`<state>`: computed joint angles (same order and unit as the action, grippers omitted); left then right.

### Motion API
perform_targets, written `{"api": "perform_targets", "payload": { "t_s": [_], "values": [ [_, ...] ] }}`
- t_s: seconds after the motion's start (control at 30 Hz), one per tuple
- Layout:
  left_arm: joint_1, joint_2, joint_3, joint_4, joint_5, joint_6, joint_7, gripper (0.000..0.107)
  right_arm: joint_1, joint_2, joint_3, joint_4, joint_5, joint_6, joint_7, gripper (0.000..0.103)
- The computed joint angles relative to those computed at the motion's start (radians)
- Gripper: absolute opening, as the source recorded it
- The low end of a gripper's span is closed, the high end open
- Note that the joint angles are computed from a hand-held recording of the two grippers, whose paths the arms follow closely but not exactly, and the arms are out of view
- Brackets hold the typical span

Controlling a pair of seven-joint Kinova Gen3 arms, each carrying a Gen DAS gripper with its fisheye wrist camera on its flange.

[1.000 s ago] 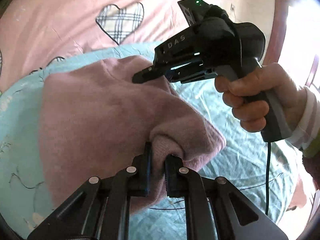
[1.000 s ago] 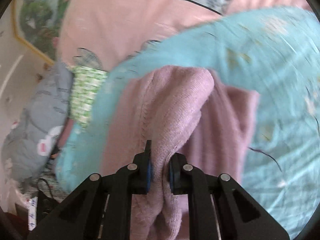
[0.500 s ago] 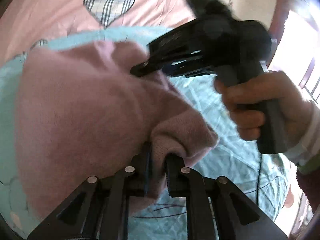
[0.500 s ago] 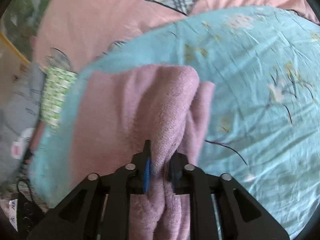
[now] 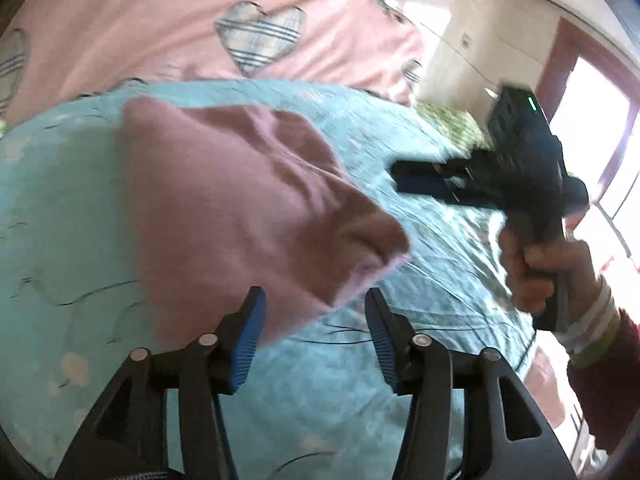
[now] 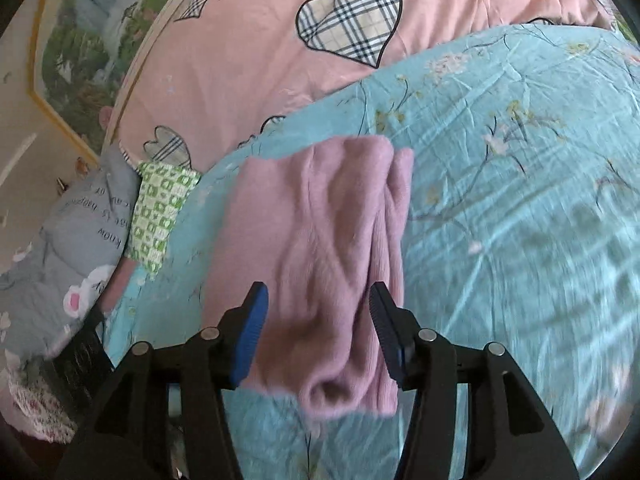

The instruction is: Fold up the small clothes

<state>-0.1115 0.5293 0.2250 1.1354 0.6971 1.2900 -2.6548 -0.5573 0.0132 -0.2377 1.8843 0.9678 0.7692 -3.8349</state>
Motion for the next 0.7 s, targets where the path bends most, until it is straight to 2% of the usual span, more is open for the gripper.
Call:
{"api": "perform_targets", "payload": {
  "t_s": [0.1,0.2,0.3,0.37,0.43,0.5,0.57,0.63,0.7],
  "values": [
    [0.004,0.007,-0.032,-0.027,-0.015,-0.062,0.066,0.057,-0.005,0.015,0.001,0.008,-0.005,-0.017,-0.011,0.054],
    [0.017,0.023,-0.051,-0.054,-0.069,-0.092,0.147,0.058,-0.009,0.033,0.012,0.031,0.016,-0.065,-0.072,0.054],
    [0.035,0.060,-0.056,-0.104,-0.128,-0.094,0.217,0.058,-0.038,0.053,0.024,0.027,0.024,-0.059,-0.081,0.047],
    [0.045,0.089,-0.052,-0.137,-0.161,-0.078,0.257,0.058,-0.021,0.073,-0.003,-0.001,-0.015,-0.036,-0.023,0.009],
    [0.053,0.104,-0.047,-0.153,-0.188,-0.074,0.278,0.058,-0.047,0.077,-0.006,-0.039,-0.036,0.036,0.044,0.009],
    [0.063,0.113,-0.044,-0.157,-0.210,-0.080,0.293,0.058,-0.109,0.054,0.027,-0.071,-0.054,0.117,0.122,0.008],
    [0.065,0.121,-0.036,-0.156,-0.220,-0.076,0.299,0.058,-0.102,0.059,0.010,-0.107,-0.119,0.184,0.204,0.008],
    [0.077,0.127,-0.036,-0.158,-0.238,-0.073,0.308,0.059,-0.046,0.083,-0.028,-0.119,-0.200,0.188,0.277,0.008],
    [0.082,0.132,-0.034,-0.153,-0.250,-0.080,0.307,0.060,-0.055,0.115,-0.004,-0.119,-0.255,0.176,0.309,0.008]
  ]
}}
